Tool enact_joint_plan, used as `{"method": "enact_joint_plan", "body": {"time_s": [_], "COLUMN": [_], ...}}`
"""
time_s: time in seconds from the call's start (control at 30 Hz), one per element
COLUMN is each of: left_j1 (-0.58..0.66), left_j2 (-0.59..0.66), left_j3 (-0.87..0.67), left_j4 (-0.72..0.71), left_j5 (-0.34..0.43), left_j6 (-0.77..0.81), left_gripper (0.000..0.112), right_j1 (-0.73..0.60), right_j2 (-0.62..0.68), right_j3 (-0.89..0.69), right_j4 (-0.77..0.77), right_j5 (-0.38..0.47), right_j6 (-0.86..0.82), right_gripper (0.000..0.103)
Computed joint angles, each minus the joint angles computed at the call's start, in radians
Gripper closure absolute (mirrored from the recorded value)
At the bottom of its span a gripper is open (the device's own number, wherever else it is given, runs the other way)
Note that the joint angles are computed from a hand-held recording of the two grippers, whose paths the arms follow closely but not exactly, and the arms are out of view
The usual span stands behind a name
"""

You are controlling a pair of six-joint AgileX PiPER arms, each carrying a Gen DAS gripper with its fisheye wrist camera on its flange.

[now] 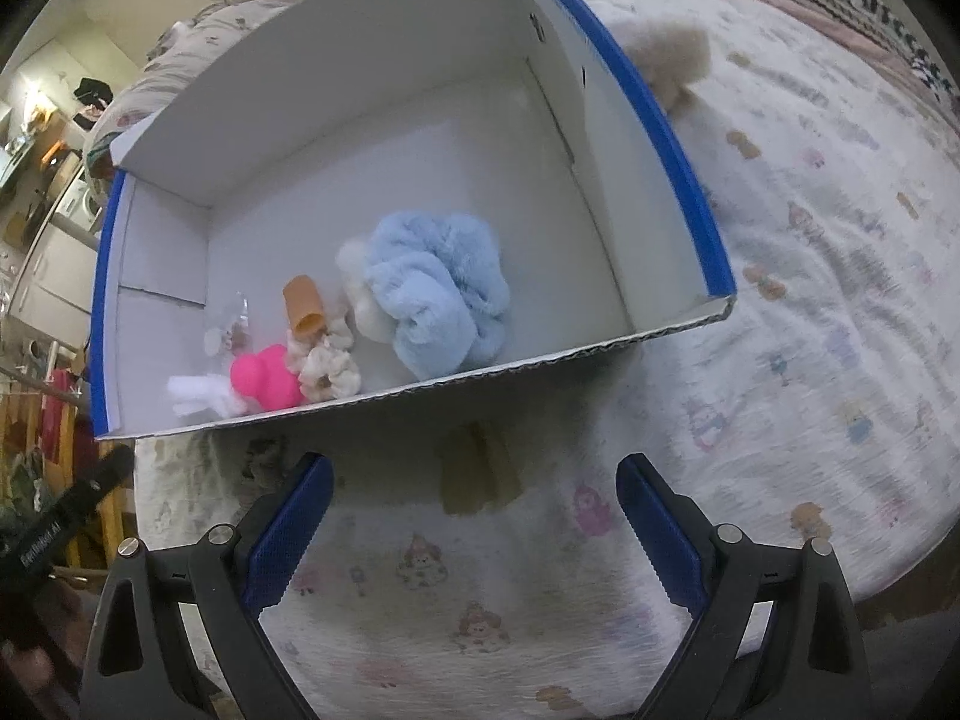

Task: Organize soft objects
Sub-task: 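Grasp the brown lace scrunchie with the left tool while the right tool grasps the translucent beige item, then carry the brown scrunchie and translucent beige item over the box with both tools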

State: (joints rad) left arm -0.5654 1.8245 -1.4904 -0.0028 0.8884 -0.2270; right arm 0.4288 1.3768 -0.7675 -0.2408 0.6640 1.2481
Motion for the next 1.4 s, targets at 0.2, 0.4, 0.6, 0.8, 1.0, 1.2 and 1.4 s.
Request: {"method": "enact_joint_plan", "body": {"time_s": [0.2,0.4,0.6,0.8,1.0,1.2,1.4], "left_j1": [-0.050,-0.110,-0.127,-0.076,-0.047,-0.014,0.027], "left_j2": [0.105,0.203,0.255,0.285,0.242,0.139,0.087], "left_j3": [-0.054,-0.115,-0.154,-0.184,-0.162,-0.071,-0.035], "left_j4": [-0.122,-0.131,-0.068,-0.103,-0.139,-0.145,-0.117], "left_j5": [0.073,0.122,0.149,0.188,0.164,0.117,0.099], "left_j6": [0.093,0.108,0.049,0.045,0.082,0.104,0.100], "left_gripper": [0.049,0.050,0.071,0.104,0.105,0.105,0.105], "right_j1": [-0.074,-0.176,-0.156,-0.162,-0.183,-0.130,-0.057], "right_j2": [0.027,0.098,0.237,0.293,0.206,0.082,0.108], "right_j3": [0.023,0.056,-0.042,-0.060,0.013,0.069,0.041], "right_j4": [0.130,0.420,0.370,0.388,0.503,0.477,0.367], "right_j5": [-0.060,-0.135,-0.105,-0.133,-0.198,-0.206,-0.206], "right_j6": [-0.127,-0.422,-0.441,-0.495,-0.609,-0.569,-0.430], "right_gripper": [0.002,0.002,0.033,0.069,0.088,0.088,0.088]}}
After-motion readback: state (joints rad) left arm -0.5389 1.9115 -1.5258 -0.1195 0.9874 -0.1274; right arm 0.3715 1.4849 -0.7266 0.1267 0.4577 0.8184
